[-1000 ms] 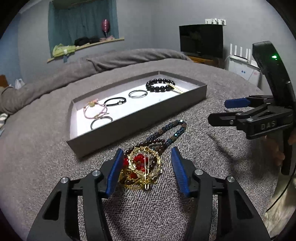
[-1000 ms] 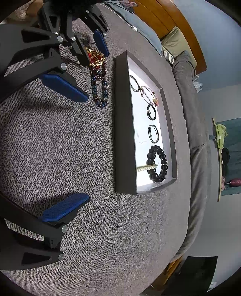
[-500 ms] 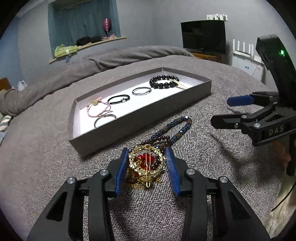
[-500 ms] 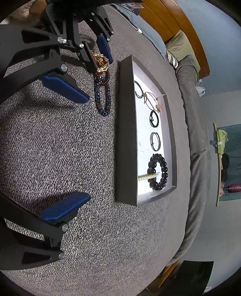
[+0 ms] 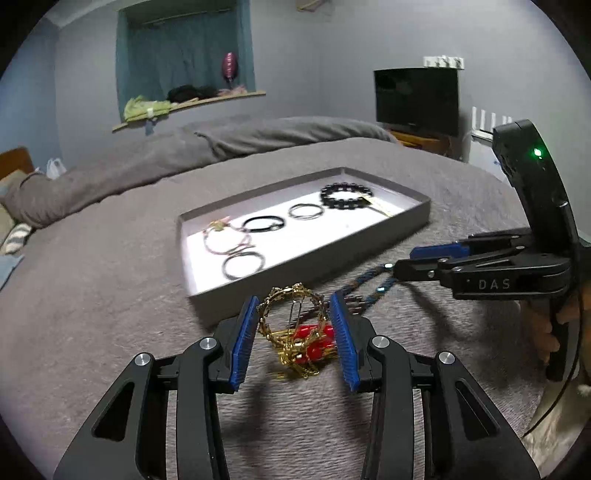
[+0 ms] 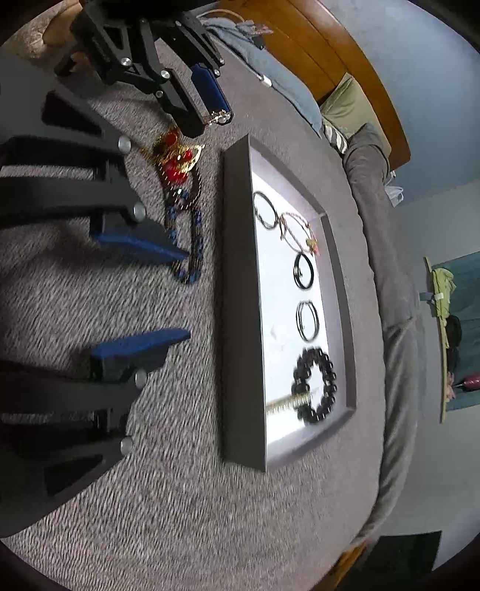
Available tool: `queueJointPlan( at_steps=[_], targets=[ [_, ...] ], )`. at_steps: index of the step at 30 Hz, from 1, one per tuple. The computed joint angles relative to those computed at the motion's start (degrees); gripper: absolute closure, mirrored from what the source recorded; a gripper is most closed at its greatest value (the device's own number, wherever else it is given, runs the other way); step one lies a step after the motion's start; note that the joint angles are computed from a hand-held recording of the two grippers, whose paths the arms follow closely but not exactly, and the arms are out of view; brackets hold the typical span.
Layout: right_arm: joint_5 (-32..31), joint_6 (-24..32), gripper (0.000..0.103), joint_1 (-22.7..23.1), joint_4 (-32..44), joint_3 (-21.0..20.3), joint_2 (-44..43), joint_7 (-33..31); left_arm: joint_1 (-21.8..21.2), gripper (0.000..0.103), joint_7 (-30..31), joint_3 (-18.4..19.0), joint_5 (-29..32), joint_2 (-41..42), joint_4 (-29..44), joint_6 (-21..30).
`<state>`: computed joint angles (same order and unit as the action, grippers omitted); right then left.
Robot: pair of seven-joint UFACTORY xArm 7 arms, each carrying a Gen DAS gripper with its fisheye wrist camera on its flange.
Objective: Organize jewelry
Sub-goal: 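Grasp the blue beaded bracelet with the right gripper while the left holds the clip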
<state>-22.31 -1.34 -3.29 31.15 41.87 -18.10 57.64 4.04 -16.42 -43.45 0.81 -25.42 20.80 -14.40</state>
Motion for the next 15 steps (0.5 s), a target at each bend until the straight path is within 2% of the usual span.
queueJointPlan(
  at_steps=[5, 7, 9, 11, 12, 14, 15],
  targets=[
    [-0.98, 0.35, 0.075, -0.93, 2.92, 0.74, 3.92, 0.61, -4.59, 0.061, -0.48, 7.39, 0.37, 0.9, -0.79, 0.95],
    [-2.83, 1.38, 0.076, -1.73, 4.15, 1.53, 5.34, 1.76, -5.06, 0.061, -0.28, 8.41, 0.44, 1.13, -0.82, 1.23],
    [-5.56, 2.31, 0.081, -3.21, 5.08, 2.93, 6.14, 3.6, -6.51, 0.061, -0.01, 10.35, 0.73, 1.7, -0.73, 1.48],
    [-7.38, 2.58, 0.086, -2.96, 5.47, 2.67, 6.77, 4.75, -8.34, 0.061, -0.02, 12.5, 0.8, 1.91, -0.91, 1.28],
    [-8.45, 2.64, 0.092, -3.08, 5.57, 2.72, 6.79, 5.57, -10.63, 0.061, 0.0, 15.1, 1.07, 2.01, -1.19, 0.7],
    [-9.81, 2.6, 0.093, -2.3, 5.46, 1.79, 6.64, 6.78, -16.38, 0.061, -0.18, 21.4, 1.67, 1.88, -2.02, -0.82],
    [-10.58, 2.19, 0.093, -2.16, 5.24, 1.44, 6.42, 7.64, -18.18, 0.061, -0.19, 23.32, 1.78, 1.68, -2.23, -1.04]
  ],
)
